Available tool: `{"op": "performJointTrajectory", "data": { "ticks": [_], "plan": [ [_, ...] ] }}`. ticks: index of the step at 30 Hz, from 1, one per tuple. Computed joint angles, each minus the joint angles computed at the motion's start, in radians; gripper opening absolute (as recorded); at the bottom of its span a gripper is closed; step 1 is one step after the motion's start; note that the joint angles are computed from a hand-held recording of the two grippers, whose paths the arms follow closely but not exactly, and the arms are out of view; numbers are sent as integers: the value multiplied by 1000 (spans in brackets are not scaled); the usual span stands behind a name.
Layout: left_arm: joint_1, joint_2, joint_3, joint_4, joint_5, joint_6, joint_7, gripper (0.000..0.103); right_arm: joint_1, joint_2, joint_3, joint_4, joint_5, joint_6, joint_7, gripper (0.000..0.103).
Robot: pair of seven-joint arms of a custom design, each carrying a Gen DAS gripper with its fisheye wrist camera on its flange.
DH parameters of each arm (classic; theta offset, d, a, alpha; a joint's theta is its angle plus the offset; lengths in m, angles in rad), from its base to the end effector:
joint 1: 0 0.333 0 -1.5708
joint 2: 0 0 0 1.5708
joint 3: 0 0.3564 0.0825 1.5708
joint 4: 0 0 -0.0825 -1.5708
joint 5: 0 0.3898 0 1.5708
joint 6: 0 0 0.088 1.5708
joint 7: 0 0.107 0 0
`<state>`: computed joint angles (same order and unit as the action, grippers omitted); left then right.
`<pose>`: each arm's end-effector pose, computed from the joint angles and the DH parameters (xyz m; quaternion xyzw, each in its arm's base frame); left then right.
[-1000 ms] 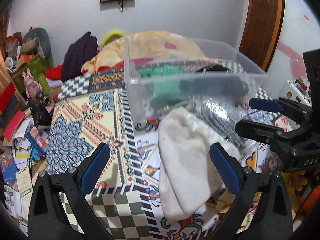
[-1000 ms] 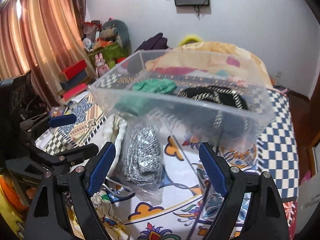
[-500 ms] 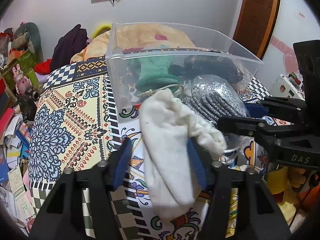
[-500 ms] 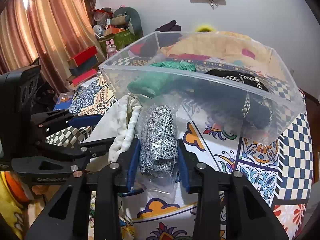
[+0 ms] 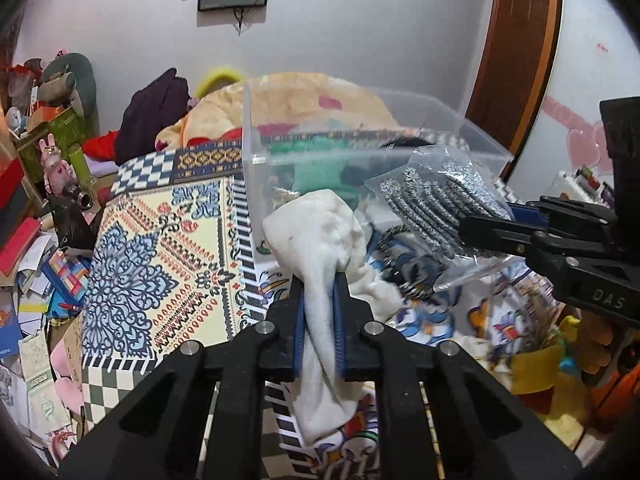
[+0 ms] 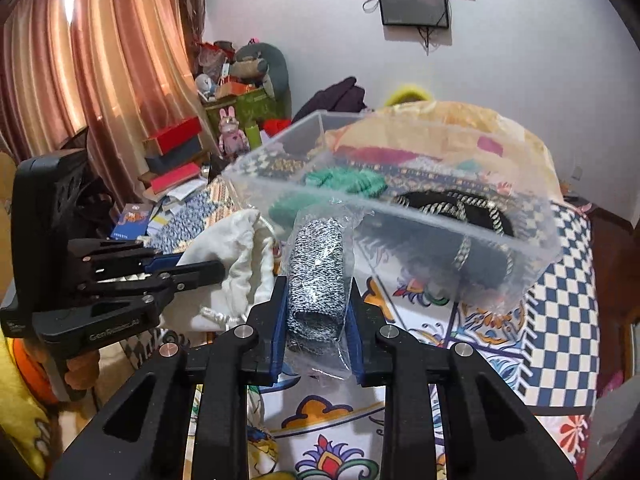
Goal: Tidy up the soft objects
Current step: 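Place the white bag into the box with the left tool while the right tool drops the sock packet in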
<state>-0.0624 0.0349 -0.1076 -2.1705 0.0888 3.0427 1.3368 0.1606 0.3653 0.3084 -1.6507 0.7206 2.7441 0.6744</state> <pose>0.5863 -0.1068 0.5153 -0.6399 0.6520 -0.3279 0.2407 0.6700 0.2715 0.5203 -0.8214 0.3657 -0.1200 0.4210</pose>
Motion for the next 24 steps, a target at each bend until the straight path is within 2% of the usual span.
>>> {"op": "performJointTrajectory", "data": {
  "ticks": [4,10,13,18,21,24],
  "plan": [
    [5,-24,15,-3,167,30,-147,11,-20,-21,20,-12,60,36,-42,23],
    [38,-49,-11,-1,209,68,-177,11,-28,-42,23,-18,149,70,-99,23],
    [52,-35,-15,26,275,86,-230,11,-31,-52,24,-19,194,82,-127,23],
    [53,-25,4,72,448,99,-381,11,-33,-68,21,-22,290,108,-205,23],
    [36,5,34,128,554,98,-470,11,-14,-56,8,4,299,127,-211,23],
    [8,34,56,174,545,85,-458,11,-8,-33,6,42,292,142,-206,23]
  ]
}}
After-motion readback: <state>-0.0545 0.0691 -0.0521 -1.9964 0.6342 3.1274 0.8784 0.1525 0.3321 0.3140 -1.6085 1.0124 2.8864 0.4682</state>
